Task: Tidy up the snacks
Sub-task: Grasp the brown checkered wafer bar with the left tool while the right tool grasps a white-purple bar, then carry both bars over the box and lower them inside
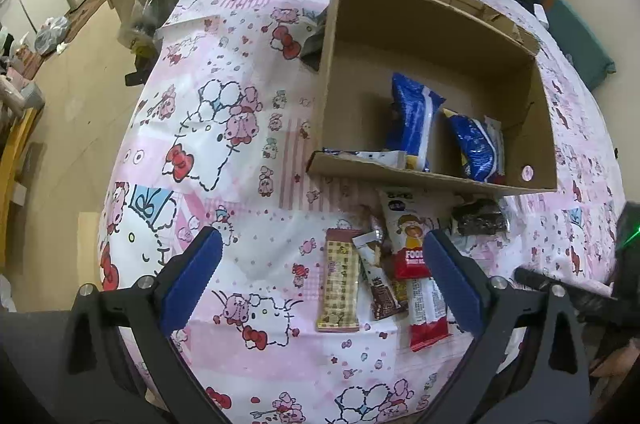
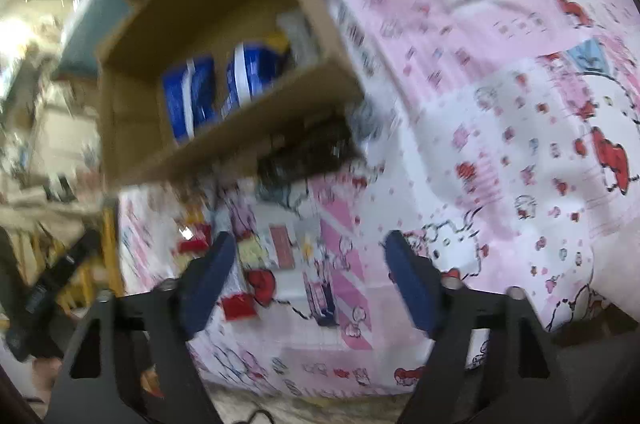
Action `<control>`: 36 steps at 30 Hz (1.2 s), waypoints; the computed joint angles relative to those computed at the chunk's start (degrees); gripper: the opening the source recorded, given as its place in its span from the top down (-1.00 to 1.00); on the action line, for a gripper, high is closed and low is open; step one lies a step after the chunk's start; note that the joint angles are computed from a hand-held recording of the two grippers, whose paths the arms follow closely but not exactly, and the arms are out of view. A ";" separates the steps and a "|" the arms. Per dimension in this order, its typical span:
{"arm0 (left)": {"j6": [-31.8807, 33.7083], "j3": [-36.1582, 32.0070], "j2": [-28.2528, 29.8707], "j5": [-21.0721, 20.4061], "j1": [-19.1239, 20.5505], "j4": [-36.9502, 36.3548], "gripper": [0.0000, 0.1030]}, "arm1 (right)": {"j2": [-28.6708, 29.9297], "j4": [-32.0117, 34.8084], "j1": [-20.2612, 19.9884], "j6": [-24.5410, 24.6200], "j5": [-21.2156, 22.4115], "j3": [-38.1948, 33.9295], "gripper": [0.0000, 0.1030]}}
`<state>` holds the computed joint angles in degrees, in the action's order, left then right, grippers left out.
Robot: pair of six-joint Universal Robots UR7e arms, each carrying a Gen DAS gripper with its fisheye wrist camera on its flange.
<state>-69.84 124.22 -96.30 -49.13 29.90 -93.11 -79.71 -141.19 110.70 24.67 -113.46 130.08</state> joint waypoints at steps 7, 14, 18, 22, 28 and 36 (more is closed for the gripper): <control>-1.25 -0.06 -0.25 -1.83 2.26 1.36 -0.81 | 8.31 10.16 1.39 -1.45 -3.70 -4.12 0.10; -1.56 0.32 1.40 -4.68 4.47 3.38 -0.64 | 7.11 7.55 3.07 -3.07 -5.23 -3.17 0.65; 0.47 0.96 4.03 -7.94 6.25 2.50 -0.42 | 3.49 1.04 3.44 -3.87 -2.54 -1.16 0.65; 3.34 1.67 6.99 -10.75 7.70 0.21 -0.16 | 2.11 -1.31 3.34 -4.15 -1.63 -0.58 0.65; 7.41 1.65 10.56 -10.33 7.59 -1.97 -0.15 | -0.01 -1.69 2.19 -4.46 -1.20 0.25 0.65; 7.17 1.39 10.27 -10.80 8.85 -2.80 0.57 | 1.53 -2.53 2.88 -4.52 -0.94 -0.42 0.65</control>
